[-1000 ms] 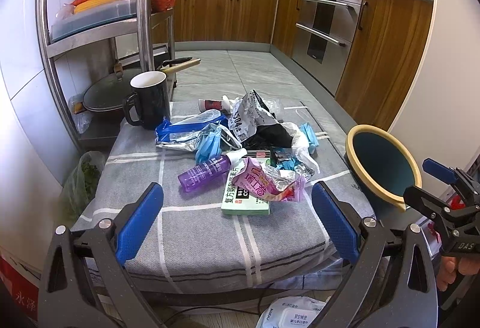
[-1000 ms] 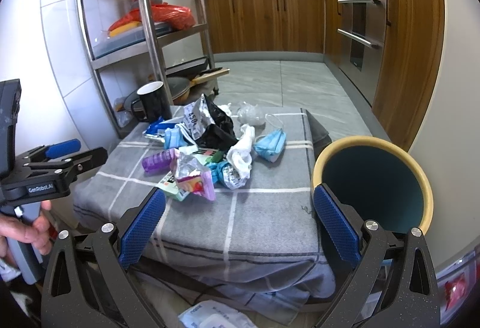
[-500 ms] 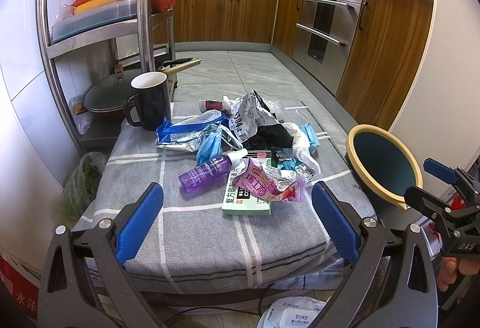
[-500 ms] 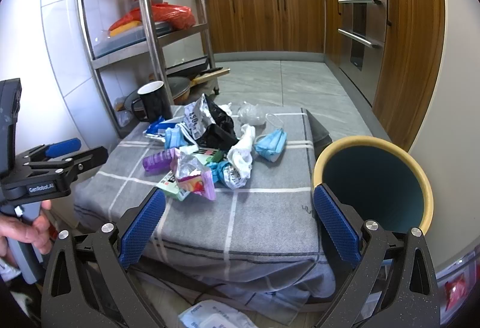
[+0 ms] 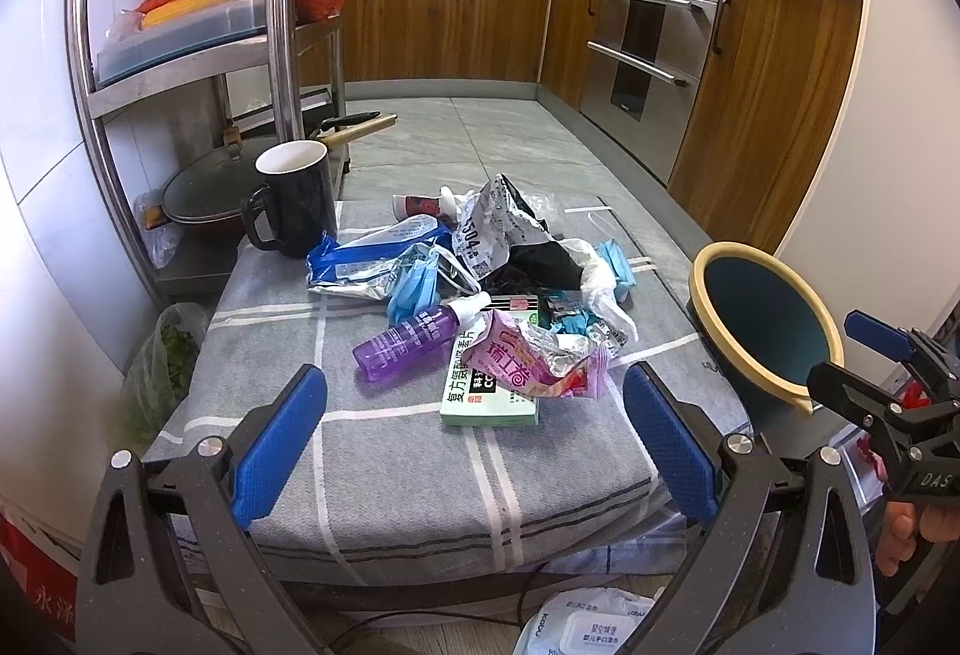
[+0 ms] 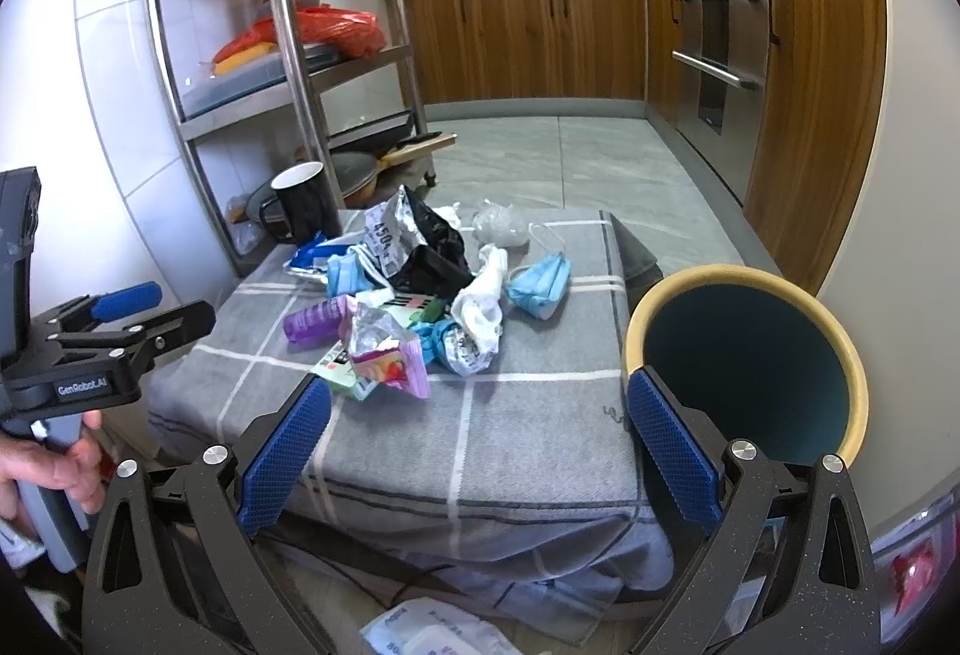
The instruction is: Collect trash
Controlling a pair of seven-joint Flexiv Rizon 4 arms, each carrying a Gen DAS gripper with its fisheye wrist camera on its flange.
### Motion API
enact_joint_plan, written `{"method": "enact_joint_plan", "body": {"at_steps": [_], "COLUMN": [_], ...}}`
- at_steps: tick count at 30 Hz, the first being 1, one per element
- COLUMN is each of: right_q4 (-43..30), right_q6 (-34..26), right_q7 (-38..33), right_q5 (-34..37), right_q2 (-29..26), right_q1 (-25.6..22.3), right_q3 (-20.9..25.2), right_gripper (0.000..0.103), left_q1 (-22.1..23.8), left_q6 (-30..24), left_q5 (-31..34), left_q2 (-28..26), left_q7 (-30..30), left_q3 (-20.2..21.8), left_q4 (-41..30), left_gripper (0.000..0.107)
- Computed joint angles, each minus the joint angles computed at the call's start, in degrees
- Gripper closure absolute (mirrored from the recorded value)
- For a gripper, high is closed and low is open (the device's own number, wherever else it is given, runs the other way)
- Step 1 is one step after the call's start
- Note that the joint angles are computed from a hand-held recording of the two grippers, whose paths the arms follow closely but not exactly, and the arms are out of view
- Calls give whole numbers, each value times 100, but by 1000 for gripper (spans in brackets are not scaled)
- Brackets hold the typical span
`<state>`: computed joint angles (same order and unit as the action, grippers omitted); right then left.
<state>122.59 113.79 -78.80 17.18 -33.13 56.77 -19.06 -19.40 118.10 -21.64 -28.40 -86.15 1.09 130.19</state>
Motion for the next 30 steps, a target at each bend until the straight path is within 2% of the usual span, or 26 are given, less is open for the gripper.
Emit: {"method": "enact_joint_plan", "body": {"at_steps": [8,12,15,17,20,23,26,30], "right_q4": [-8,-13,-9,-10,-18,-40,-70,-110], "right_q6": [-83,-85,-72,-77,-67,-92,-164,-280], "right_q7": [17,98,128,149,188,238,325,453], "right_q5": [52,-20,-69,-60,-61,-112,-221,-404], "right_q2": [-34,-19,-9,-13,-28,-12,26,62], "right_q1": [131,44,-30,-22,-63,-180,-374,-562], "right_q3": [-133,-72,-14,-21,6,94,242,358], "right_gripper": [5,5,5,5,5,5,5,6], "left_q1": [-184,-303,-284,-60,-155,159,298,819], "left_q6": [-22,-89,-158,-244,-402,-673,-1086,-1703], "left_q5": [-237,-446,-470,-269,-221,110,302,559], "left_q2": [-63,-97,-99,-78,-121,-133,-203,-394], "left_q7": [62,107,115,32,124,90,78,-78], "left_q3": [119,199,185,8,98,-162,-250,-712], "left_q4": [-50,-85,-118,-142,-267,-401,-630,-985], "left_gripper": [10,10,10,11,14,18,22,32]}}
